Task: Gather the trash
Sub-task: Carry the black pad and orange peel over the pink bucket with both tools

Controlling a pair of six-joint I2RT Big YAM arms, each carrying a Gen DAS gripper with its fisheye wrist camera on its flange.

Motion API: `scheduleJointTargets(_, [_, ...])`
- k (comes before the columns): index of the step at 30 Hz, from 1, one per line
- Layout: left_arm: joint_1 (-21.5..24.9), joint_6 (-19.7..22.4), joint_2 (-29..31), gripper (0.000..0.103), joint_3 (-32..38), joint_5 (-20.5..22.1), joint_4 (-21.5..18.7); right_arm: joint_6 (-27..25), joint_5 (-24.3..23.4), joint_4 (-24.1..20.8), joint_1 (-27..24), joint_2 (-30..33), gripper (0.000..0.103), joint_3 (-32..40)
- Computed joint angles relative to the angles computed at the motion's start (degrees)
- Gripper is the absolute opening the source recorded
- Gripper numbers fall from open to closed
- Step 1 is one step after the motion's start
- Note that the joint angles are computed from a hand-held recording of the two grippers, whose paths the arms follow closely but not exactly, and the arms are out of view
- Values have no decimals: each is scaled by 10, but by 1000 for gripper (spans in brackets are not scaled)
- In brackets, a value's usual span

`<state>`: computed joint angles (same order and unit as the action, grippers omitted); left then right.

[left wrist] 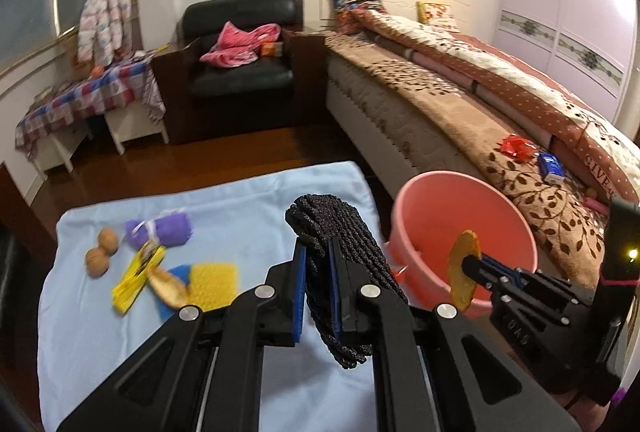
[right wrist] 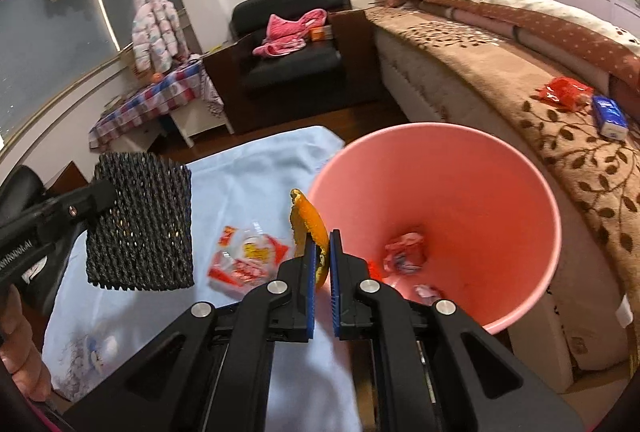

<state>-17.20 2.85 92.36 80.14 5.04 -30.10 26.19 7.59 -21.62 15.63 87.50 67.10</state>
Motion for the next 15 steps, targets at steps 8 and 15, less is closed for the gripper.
scheduleJointTargets(8, [-38,9,21,10,29,-8,3,-5,7,4,-24,-7,7,-16])
scheduleJointTargets(15, [-59,10,53,10,67,-8,-6,-3,9,4,-45,-2,7,-16])
